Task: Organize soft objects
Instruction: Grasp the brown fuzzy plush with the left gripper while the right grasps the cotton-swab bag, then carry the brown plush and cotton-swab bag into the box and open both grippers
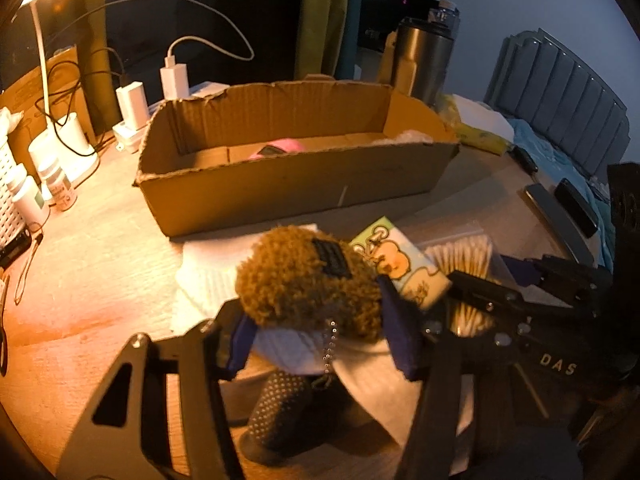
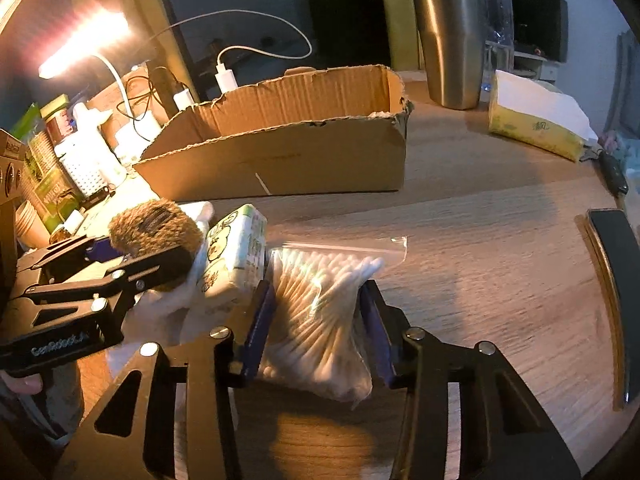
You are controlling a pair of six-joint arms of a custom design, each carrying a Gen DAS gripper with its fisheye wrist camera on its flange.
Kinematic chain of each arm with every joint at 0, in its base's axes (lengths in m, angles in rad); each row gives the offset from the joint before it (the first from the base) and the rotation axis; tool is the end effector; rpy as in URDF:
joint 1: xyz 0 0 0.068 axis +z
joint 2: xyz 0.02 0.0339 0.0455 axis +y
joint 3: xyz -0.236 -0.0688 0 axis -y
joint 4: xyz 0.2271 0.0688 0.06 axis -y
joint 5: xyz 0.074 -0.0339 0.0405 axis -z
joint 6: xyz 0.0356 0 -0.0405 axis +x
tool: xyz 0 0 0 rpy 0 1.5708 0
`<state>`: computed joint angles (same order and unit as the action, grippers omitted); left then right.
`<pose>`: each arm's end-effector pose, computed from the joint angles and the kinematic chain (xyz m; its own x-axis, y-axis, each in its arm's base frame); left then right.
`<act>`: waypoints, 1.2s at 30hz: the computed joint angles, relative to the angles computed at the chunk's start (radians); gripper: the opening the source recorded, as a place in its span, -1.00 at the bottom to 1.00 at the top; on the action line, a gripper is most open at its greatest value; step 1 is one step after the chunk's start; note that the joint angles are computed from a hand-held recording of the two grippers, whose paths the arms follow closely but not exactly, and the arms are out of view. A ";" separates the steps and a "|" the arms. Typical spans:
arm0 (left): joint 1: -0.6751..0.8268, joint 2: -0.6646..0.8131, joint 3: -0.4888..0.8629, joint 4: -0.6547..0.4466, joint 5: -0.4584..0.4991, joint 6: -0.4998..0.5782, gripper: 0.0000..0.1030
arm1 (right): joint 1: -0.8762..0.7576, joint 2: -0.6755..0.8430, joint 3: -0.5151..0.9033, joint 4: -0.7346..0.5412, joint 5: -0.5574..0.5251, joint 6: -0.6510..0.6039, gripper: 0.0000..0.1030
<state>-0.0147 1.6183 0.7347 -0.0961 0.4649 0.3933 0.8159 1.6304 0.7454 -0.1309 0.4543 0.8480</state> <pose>0.2804 -0.0201 0.1239 -0.6661 0.3524 -0.6574 0.5611 0.8175 -0.1303 0.2033 0.1933 0.1212 -0.7573 0.1785 -0.6282 0.1087 0.9829 0.1484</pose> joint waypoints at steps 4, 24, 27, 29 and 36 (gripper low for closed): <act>0.005 -0.025 -0.009 -0.014 0.020 0.016 -0.04 | 0.018 -0.014 0.008 -0.037 0.030 0.005 -0.24; 0.120 -0.143 0.055 -0.202 0.208 0.065 -0.08 | 0.110 -0.153 0.071 -0.271 0.230 0.080 -0.28; 0.140 -0.151 0.065 -0.216 0.222 0.076 -0.08 | 0.123 -0.164 0.083 -0.264 0.239 0.072 -0.28; 0.153 -0.146 0.072 -0.225 0.227 0.085 -0.08 | 0.132 -0.154 0.097 -0.244 0.233 0.056 -0.28; 0.226 -0.107 0.097 -0.251 0.256 0.123 -0.08 | 0.151 -0.029 0.206 -0.181 0.180 -0.007 -0.28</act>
